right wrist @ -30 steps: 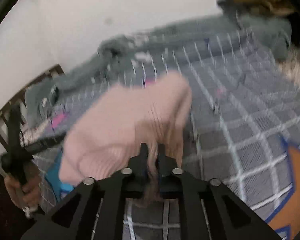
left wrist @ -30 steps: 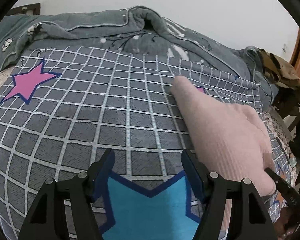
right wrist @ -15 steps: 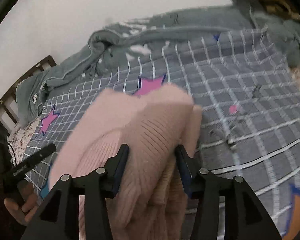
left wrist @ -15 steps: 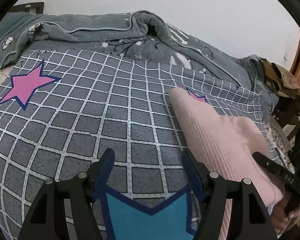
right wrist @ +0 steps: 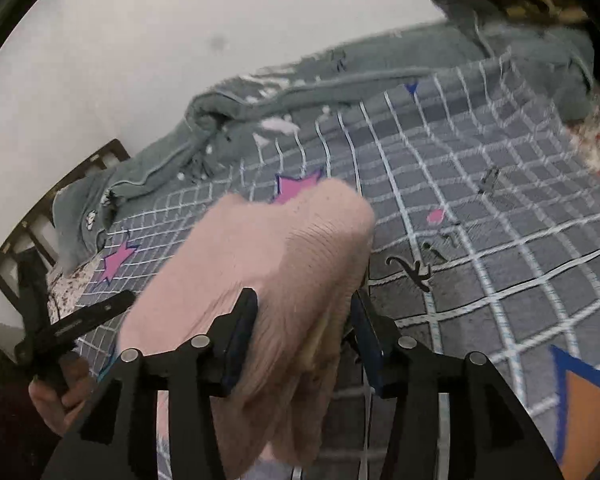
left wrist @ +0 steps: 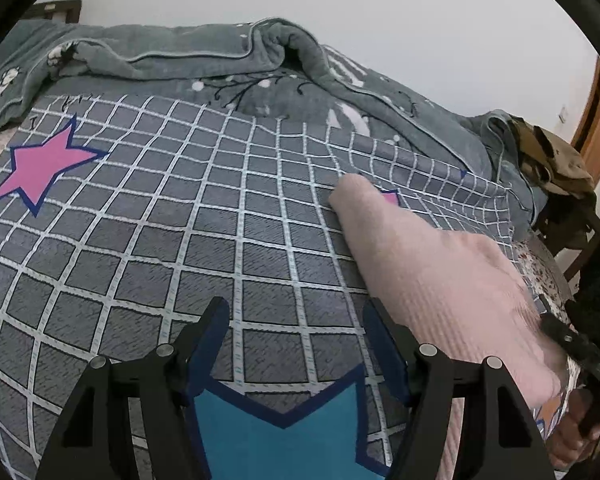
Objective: Fold small clothes
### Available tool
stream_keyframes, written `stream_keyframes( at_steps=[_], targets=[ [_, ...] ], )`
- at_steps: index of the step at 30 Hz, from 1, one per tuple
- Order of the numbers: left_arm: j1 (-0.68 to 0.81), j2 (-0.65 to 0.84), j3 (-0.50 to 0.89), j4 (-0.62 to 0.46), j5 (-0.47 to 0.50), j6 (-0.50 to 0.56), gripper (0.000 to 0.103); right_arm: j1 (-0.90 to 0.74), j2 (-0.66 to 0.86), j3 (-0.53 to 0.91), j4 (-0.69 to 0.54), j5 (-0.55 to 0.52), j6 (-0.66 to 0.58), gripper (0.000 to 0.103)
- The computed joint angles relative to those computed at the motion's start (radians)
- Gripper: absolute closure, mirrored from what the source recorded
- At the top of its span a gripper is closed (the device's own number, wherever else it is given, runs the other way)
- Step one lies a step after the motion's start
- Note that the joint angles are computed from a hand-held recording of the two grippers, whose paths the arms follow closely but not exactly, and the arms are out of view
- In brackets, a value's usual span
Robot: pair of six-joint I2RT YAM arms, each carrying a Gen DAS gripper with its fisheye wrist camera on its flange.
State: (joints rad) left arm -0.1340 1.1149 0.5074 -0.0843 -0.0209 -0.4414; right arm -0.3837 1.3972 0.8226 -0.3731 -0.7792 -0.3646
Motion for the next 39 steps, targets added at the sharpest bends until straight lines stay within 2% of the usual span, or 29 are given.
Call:
stream_keyframes(
  at_steps=[3, 7, 13, 17, 21, 25, 28, 29, 30, 31, 32, 34, 36, 39],
  targets=[
    [-0.009, -0.019, -0.008, -0.006, 0.030, 0.016, 0.036, -0.062, -0.122, -0.048, -0.080, -0.067, -0.124, 0.056],
    [-0.052, -0.092, -0.047, -0.019, 0.066, 0.038, 0.036, -0.131, -0.146, -0.068, -0.207, -0.142, -0.283, 0.056],
    [-0.286, -0.249, -0.134, -0.061, -0.069, 0.041, 0.032, -0.188, -0.195, -0.125, -0.253, -0.182, -0.419, 0.056],
    [-0.465, -0.289, -0.144, -0.100, -0.182, 0.039, 0.030, -0.185, -0.145, -0.127, -0.248, -0.179, -0.445, 0.056],
    [-0.599, -0.175, -0.113, -0.085, -0.328, 0.019, 0.029, -0.203, -0.093, -0.086, -0.316, -0.243, -0.478, 0.056],
    [-0.640, -0.039, -0.070, -0.051, -0.369, 0.005, 0.029, -0.157, -0.085, -0.092, -0.271, -0.226, -0.421, 0.056],
    [-0.648, -0.030, -0.068, -0.031, -0.427, -0.025, 0.029, -0.132, -0.086, -0.105, -0.240, -0.212, -0.391, 0.060],
    [-0.636, -0.038, -0.070, -0.029, -0.418, -0.028, 0.030, -0.128, -0.085, -0.107, -0.234, -0.214, -0.384, 0.064],
    [-0.618, -0.056, -0.080, -0.019, -0.399, -0.034, 0.035, -0.128, -0.087, -0.110, -0.237, -0.216, -0.385, 0.069],
    [-0.603, -0.083, -0.098, -0.003, -0.384, -0.039, 0.058, -0.122, -0.083, -0.109, -0.241, -0.213, -0.389, 0.071],
    [-0.579, -0.109, -0.112, 0.010, -0.350, -0.032, 0.074, -0.116, -0.083, -0.111, -0.242, -0.204, -0.396, 0.077],
    [-0.521, -0.174, -0.137, 0.015, -0.276, -0.033, 0.079, -0.126, -0.099, -0.124, -0.223, -0.199, -0.398, 0.097],
    [-0.459, -0.201, -0.155, 0.022, -0.177, -0.037, 0.080, -0.167, -0.095, -0.119, -0.228, -0.212, -0.417, 0.098],
    [-0.473, -0.218, -0.168, 0.019, -0.176, -0.027, 0.080, -0.186, -0.055, -0.113, -0.222, -0.166, -0.416, 0.098]
  ],
)
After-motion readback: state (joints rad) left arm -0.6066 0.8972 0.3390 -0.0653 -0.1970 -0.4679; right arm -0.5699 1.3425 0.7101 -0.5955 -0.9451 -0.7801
